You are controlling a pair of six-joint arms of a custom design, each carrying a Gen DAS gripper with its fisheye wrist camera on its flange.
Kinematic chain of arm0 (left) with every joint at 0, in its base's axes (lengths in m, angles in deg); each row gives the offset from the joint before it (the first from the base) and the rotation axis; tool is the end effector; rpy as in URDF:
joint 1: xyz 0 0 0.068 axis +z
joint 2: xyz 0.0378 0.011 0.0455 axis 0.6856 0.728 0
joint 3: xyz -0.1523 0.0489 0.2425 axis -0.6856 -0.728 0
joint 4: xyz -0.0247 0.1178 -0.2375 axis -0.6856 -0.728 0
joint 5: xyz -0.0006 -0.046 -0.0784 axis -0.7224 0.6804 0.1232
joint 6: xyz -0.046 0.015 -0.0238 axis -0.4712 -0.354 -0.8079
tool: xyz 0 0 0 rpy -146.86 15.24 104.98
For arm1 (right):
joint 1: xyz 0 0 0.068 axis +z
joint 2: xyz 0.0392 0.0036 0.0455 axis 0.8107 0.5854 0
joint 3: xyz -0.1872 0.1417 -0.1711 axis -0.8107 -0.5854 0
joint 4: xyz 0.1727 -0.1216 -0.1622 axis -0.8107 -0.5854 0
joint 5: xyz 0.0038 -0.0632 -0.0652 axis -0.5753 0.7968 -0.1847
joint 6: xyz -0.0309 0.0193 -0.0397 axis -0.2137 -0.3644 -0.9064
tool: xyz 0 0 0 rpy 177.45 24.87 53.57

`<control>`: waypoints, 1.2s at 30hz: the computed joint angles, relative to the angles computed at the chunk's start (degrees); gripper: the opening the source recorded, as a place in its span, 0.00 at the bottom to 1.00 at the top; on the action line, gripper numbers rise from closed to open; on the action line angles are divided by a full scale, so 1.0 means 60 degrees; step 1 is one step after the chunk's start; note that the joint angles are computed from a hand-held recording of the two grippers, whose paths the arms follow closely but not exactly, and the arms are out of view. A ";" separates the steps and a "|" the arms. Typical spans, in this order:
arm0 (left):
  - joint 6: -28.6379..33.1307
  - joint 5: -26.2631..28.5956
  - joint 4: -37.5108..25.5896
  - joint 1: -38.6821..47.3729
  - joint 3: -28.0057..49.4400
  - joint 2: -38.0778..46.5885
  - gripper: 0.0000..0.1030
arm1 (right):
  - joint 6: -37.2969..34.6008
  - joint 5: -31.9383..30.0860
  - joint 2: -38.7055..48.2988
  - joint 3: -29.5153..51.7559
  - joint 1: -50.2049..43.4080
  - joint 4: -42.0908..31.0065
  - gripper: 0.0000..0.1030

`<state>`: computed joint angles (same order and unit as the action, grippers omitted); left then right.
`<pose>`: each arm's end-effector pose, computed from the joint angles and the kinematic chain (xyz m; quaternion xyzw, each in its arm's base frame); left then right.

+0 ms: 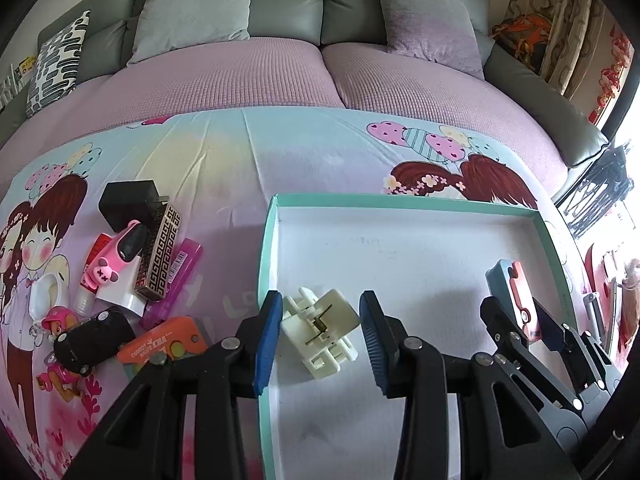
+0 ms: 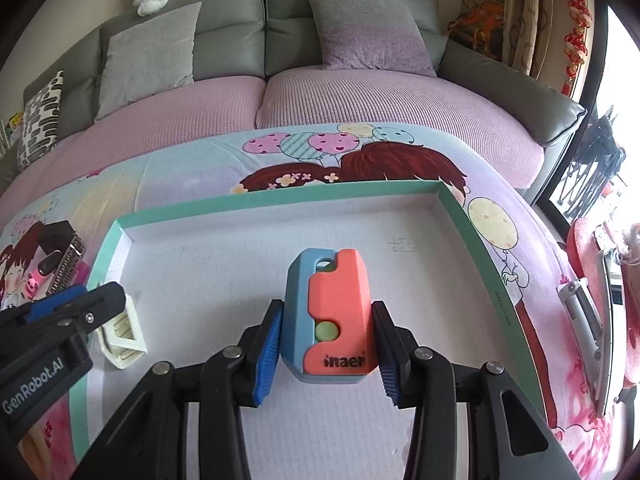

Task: Organize rigid objects
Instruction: 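Open right gripper to drop the knife in the tray while left gripper releases the clip there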

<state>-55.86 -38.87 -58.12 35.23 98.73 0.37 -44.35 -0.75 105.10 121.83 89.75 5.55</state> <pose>0.1849 -0.0239 0.2021 -0.0856 0.9542 -0.0351 0.2845 0.1780 0.1110 0.1872 -0.0313 0.9424 -0.0170 0.3325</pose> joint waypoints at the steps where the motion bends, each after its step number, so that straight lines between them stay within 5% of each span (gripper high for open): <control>1: 0.0021 0.0062 -0.0013 0.0022 0.0005 -0.0027 0.41 | 0.0008 0.0095 0.0017 0.0011 0.0017 -0.0030 0.45; 10: -0.0031 0.0047 -0.0178 -0.0016 0.0057 -0.0425 0.61 | 0.0017 0.0298 -0.0061 0.0047 -0.0015 -0.0095 0.62; 20: -0.0040 0.0040 -0.0333 0.0466 0.0107 -0.0925 0.70 | 0.0109 0.0448 -0.0356 -0.0105 -0.0088 0.0079 0.99; 22: -0.0015 -0.0023 -0.0324 0.0532 0.0097 -0.1071 0.83 | 0.0101 0.0482 -0.0478 -0.0166 -0.0041 0.0184 1.00; 36: 0.0425 0.0441 -0.0356 0.2426 -0.0030 -0.1824 0.93 | 0.0081 0.0895 -0.0569 -0.0264 0.0470 0.0598 1.00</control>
